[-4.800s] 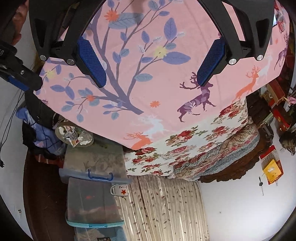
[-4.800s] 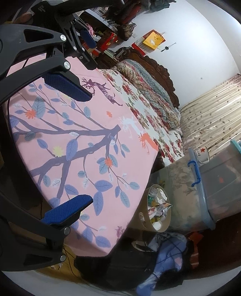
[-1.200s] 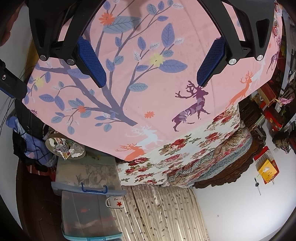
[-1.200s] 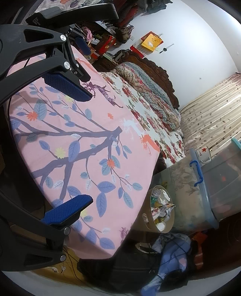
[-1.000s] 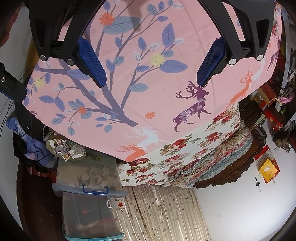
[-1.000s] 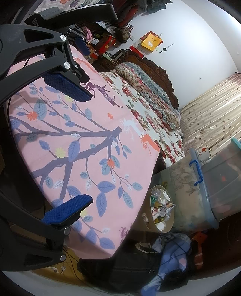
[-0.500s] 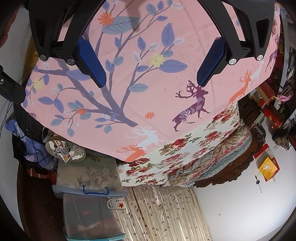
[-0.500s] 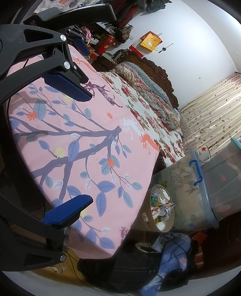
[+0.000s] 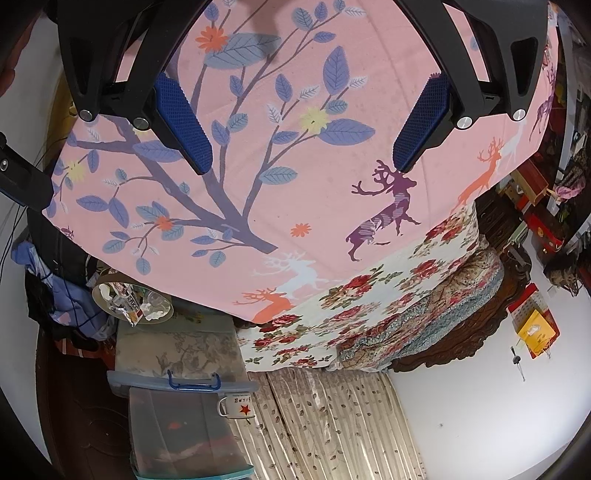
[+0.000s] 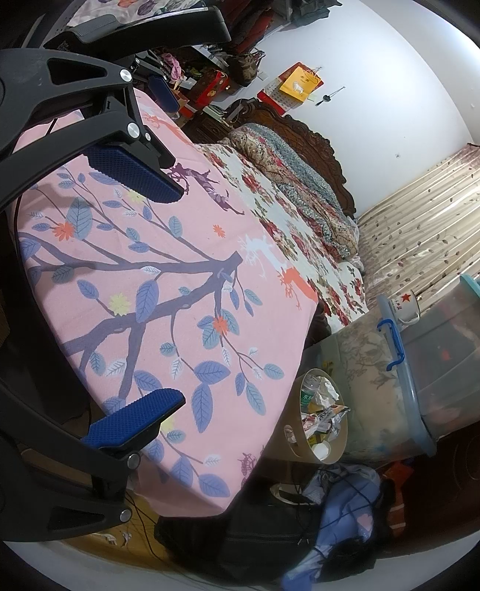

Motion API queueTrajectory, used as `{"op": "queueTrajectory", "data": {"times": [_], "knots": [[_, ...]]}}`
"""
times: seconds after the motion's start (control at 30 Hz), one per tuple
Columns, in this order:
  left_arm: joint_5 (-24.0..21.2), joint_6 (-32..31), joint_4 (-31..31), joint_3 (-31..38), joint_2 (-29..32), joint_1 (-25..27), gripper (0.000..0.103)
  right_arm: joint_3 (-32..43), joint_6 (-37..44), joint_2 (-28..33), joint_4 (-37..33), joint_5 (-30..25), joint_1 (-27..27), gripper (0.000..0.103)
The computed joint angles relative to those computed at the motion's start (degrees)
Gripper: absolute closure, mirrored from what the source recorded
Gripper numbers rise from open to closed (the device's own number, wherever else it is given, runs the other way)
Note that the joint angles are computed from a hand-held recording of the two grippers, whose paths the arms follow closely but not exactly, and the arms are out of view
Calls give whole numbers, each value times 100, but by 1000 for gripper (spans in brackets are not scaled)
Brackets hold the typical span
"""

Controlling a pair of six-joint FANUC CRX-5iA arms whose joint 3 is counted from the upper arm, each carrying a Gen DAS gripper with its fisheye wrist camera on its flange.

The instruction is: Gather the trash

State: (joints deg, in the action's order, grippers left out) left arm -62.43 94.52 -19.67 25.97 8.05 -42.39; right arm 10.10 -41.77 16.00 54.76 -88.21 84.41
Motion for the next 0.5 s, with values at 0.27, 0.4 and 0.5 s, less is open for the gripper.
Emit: {"op": "queueTrajectory", "data": {"times": [0.27,0.4,0.5], "knots": [[-5,4,-11,0,0,-4,9,7,0,5,-1,-2,1,3],[-14,-3,-10,22,14,-9,9,9,0,8,4,-9,1,3],[-22,-8,-5,30,20,-9,9,2,-4,2,5,-5,1,3]]}}
